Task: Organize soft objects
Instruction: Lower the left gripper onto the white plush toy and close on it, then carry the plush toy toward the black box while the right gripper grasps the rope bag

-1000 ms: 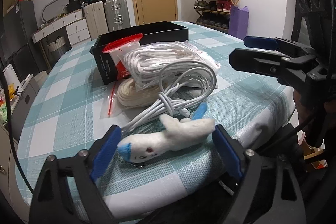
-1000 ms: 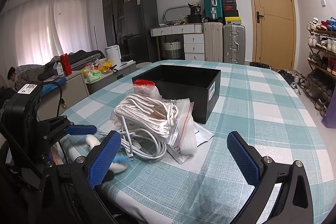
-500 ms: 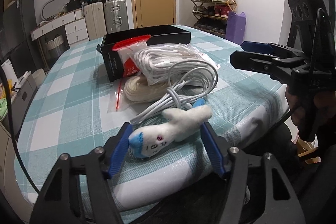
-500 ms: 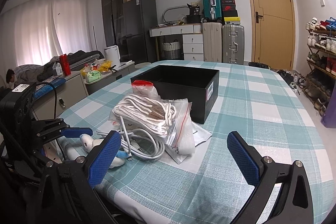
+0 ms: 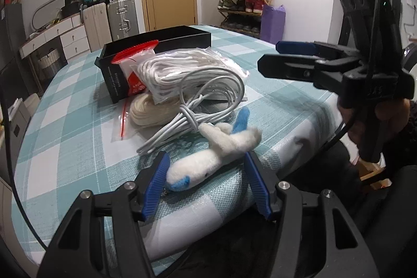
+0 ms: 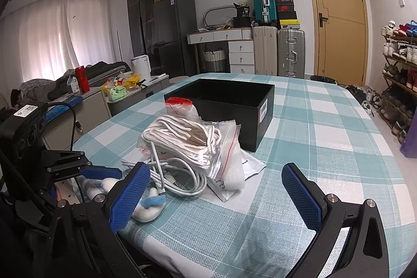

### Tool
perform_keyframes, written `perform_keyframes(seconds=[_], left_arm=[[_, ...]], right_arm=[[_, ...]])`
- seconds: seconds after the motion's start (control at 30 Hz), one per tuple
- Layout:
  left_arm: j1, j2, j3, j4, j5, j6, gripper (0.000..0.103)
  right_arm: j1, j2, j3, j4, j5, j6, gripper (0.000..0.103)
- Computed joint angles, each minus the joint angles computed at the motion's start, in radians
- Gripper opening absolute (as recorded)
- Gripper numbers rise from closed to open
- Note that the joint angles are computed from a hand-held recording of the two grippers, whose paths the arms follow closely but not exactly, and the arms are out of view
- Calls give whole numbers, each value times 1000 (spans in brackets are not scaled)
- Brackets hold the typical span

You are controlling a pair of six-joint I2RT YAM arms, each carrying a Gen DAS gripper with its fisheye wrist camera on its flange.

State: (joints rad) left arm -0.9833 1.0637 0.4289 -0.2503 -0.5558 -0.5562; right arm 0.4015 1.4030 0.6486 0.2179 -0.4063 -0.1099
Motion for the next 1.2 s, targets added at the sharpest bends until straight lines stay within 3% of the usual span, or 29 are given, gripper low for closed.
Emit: perform_keyframes(seconds=[0.2,0.27,0.33,0.5,0.57,0.63,0.7,0.83,1.2], left_arm=[[33,0,1,32,74,56,59],[46,13,9,48,101,85,64],[60,34,23,55,119,111,76],[75,100,49,91,147,148,75],[76,112,55,95,154,157,70],[66,101,47,105,150,165,46],[55,88,39,110,150,176,29],[39,48,15,123,156,201,22],[33,-244,-65,32,195,170,21]], right_arm=[[-1,2,3,-3,-1,0,103],[-1,7,7,-4,-2,1,103],[-1,8,8,-6,-4,2,103],[-4,8,8,-6,-5,-1,103],[-4,7,9,-9,-6,-2,103],[-8,6,8,-10,-7,-3,103],[-11,8,10,-12,-11,0,103],[-15,13,14,-16,-15,2,103],[-28,11,20,-24,-32,15,103]])
